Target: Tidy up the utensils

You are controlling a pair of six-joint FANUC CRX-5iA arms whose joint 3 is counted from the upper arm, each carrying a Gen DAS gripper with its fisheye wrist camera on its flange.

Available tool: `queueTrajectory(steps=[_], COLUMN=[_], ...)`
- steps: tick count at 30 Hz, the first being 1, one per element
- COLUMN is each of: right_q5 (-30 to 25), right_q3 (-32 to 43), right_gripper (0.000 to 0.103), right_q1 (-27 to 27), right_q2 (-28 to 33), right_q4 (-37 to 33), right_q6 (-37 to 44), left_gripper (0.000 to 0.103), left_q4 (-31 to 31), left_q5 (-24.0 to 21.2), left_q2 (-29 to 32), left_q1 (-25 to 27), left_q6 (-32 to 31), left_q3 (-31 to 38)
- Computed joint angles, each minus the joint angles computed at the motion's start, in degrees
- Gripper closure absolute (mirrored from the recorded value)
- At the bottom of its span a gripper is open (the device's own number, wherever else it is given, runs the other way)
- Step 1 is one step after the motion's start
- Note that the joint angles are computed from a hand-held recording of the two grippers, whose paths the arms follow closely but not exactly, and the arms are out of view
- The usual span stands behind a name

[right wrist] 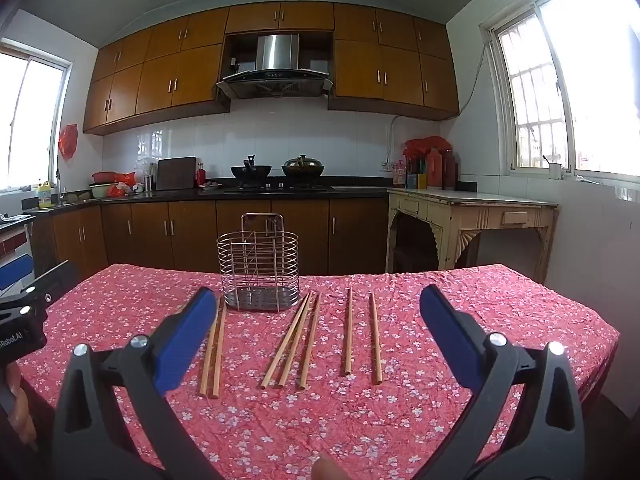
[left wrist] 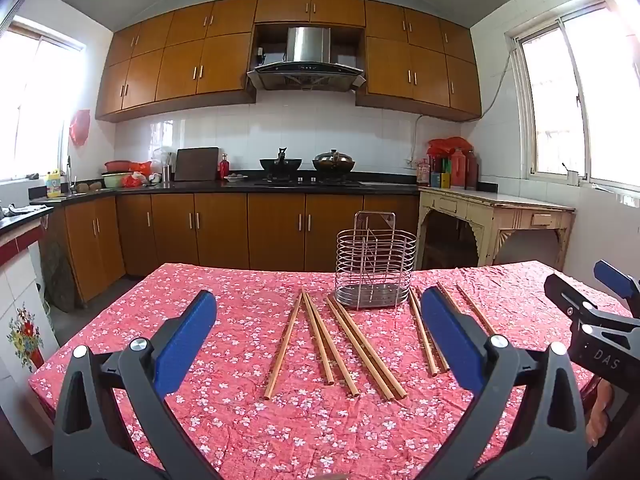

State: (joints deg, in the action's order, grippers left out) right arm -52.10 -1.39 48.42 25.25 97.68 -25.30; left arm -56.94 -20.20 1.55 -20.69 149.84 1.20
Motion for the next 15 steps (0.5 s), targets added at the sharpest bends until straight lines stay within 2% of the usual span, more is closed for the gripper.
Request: queueTrajectory(steps=[15], right_q5=[0.09], right_q3=[0.32], right_gripper=[0.004], right_q1=[0.22], right_q2=[0.16], right_q4=[-0.36], right_q6=[0.3], left_gripper=[0.002], left_q4=[-0.44], left_q5=[0.04], left_q2=[-0.02], left_q1=[-0.1], left_q6=[0.53], left_q3=[-0.01])
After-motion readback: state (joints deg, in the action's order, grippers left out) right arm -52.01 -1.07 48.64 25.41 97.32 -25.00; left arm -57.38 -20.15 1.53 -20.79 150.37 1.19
